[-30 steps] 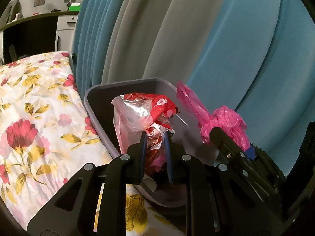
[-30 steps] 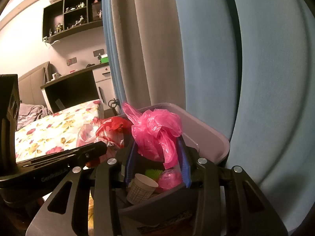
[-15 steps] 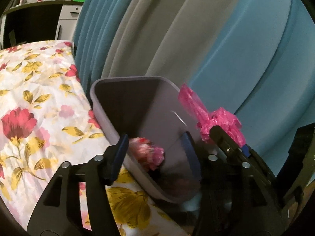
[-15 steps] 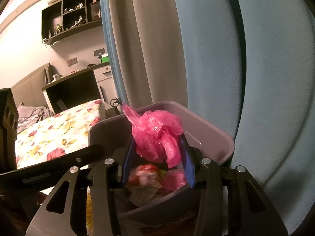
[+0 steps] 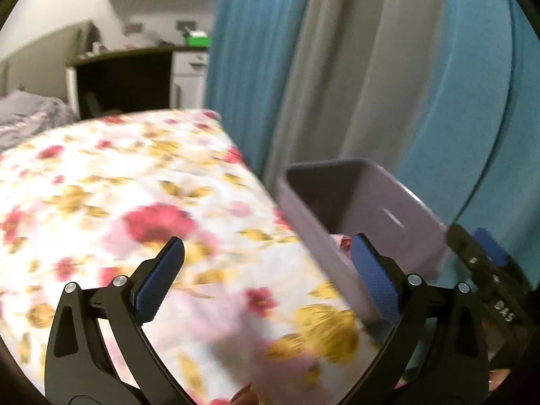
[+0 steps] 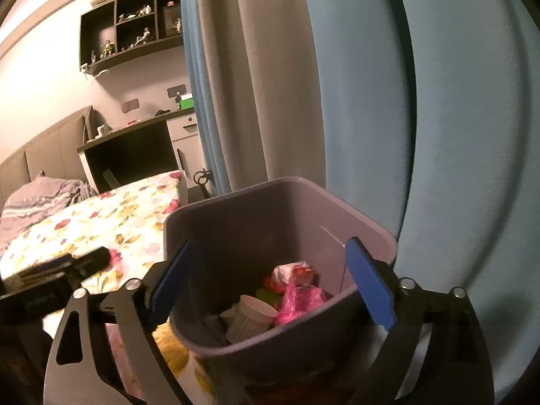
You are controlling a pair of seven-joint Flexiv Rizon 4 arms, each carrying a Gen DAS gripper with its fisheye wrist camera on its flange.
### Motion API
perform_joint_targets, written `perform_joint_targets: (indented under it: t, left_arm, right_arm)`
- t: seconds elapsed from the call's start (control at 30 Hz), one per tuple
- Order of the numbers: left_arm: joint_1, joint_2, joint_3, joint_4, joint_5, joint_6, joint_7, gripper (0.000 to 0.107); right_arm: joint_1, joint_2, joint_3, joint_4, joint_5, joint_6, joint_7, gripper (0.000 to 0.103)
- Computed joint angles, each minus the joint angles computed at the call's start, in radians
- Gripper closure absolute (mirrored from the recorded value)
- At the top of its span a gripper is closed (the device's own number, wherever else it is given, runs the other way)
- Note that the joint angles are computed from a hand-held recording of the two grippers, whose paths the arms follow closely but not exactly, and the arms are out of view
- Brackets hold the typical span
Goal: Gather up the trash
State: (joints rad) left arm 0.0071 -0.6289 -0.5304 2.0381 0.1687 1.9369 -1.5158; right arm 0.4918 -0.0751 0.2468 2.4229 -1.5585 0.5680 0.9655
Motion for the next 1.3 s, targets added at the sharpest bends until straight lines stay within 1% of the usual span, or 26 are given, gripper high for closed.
perform_joint_targets:
  t: [0.1,0.2,0.27,0.37,0.4,0.43,0.5,0.53,0.57,0.63,0.73,0.83,0.93,1.13,1.3]
  left_arm:
    - [-0.077,0.064,0.133,0.058,-0.027,0.087,-0.013,0.010]
    - [-0.113,0.113,0.204,0.111,-0.037,0.136,-0.033,0.010]
    - [-0.072,0.146,0.196,0.158,0.004,0.157,-0.063,0.010]
    - [0.011,0.199,0.165,0.214,0.076,0.161,-0.118,0.010]
    - [0.015,0.210,0.174,0.230,0.084,0.171,-0.132,0.010]
    - [0.045,0.231,0.168,0.254,0.110,0.181,-0.154,0.010]
    - [0.057,0.262,0.185,0.288,0.131,0.196,-0.185,0.010]
    - [0.080,0.284,0.188,0.310,0.154,0.202,-0.206,0.010]
    - [0.080,0.293,0.199,0.318,0.163,0.208,-0.217,0.010]
    - [0.067,0.322,0.249,0.353,0.169,0.232,-0.222,0.010]
    - [0.074,0.362,0.291,0.395,0.204,0.249,-0.237,0.010]
    - [0.128,0.397,0.297,0.423,0.287,0.261,-0.285,0.010]
    - [0.152,0.435,0.319,0.447,0.343,0.254,-0.311,0.010]
    - [0.185,0.477,0.380,0.479,0.435,0.292,-0.364,0.010]
    - [0.180,0.498,0.444,0.501,0.465,0.331,-0.384,0.010]
  right_arm:
    - [0.040,-0.014,0.029,-0.015,0.061,-0.053,-0.041,0.007]
    - [0.079,-0.025,0.043,-0.030,0.090,-0.090,-0.054,0.006]
    - [0.105,-0.031,0.053,-0.041,0.108,-0.108,-0.061,0.006]
    - [0.156,-0.046,0.072,-0.068,0.156,-0.171,-0.086,0.006]
    - [0.171,-0.049,0.076,-0.077,0.167,-0.183,-0.092,0.006]
    - [0.181,-0.049,0.077,-0.081,0.174,-0.189,-0.092,0.006]
    - [0.209,-0.053,0.086,-0.095,0.191,-0.211,-0.087,0.006]
    - [0.221,-0.055,0.089,-0.102,0.199,-0.221,-0.085,0.006]
    - [0.237,-0.060,0.095,-0.112,0.213,-0.239,-0.085,0.006]
    - [0.268,-0.071,0.103,-0.133,0.228,-0.271,-0.094,0.006]
    - [0.318,-0.100,0.111,-0.175,0.255,-0.335,-0.119,0.006]
    - [0.358,-0.118,0.112,-0.203,0.253,-0.359,-0.120,0.006]
    - [0.397,-0.137,0.114,-0.231,0.266,-0.388,-0.122,0.006]
    - [0.472,-0.174,0.113,-0.292,0.289,-0.479,-0.144,0.006]
    - [0.509,-0.191,0.110,-0.320,0.288,-0.516,-0.148,0.006]
